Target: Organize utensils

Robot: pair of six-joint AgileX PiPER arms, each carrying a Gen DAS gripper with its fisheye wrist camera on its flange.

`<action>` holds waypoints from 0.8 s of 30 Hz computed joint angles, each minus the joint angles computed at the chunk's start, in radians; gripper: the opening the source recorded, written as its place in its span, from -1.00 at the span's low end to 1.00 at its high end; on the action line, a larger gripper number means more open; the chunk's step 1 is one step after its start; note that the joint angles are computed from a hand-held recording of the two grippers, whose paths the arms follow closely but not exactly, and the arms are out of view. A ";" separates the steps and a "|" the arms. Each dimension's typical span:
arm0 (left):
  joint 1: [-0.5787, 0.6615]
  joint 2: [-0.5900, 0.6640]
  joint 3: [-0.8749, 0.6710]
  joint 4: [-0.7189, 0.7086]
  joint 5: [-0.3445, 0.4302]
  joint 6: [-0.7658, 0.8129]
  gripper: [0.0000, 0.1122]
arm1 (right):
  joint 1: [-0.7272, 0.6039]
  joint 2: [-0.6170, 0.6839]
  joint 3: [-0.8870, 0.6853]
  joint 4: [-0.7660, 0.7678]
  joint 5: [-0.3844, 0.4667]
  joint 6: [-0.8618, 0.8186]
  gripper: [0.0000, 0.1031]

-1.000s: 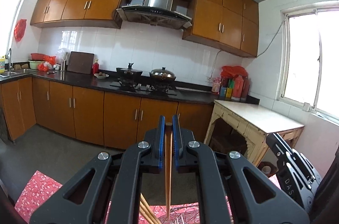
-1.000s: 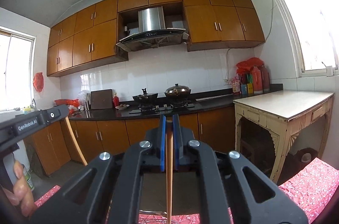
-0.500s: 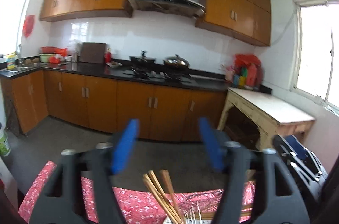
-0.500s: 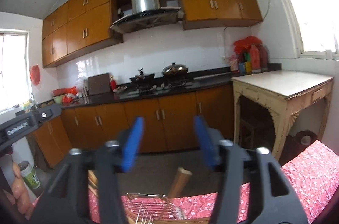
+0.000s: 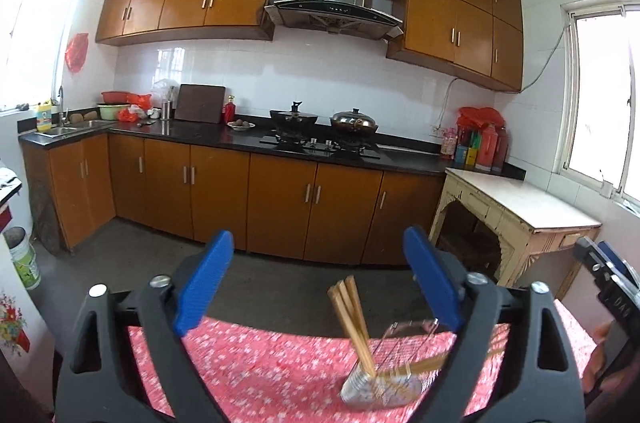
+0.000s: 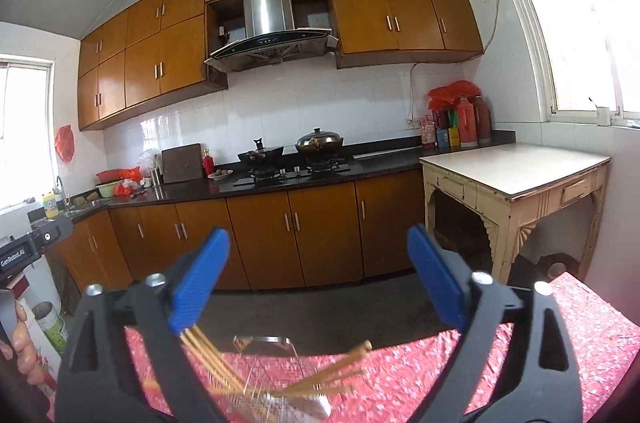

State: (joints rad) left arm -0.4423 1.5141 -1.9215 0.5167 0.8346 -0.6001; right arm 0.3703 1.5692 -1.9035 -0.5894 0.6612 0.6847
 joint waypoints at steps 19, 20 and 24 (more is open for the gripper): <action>-0.520 -0.530 0.899 0.703 0.122 -0.675 0.80 | 0.707 -0.426 0.829 -0.799 0.426 0.779 0.92; -0.556 -0.543 0.936 0.741 0.146 -0.726 0.80 | 0.740 -0.430 0.859 -0.813 0.452 0.812 0.92; -0.671 -0.572 1.024 0.825 0.236 -0.843 0.80 | 0.832 -0.440 0.938 -0.867 0.543 0.907 0.92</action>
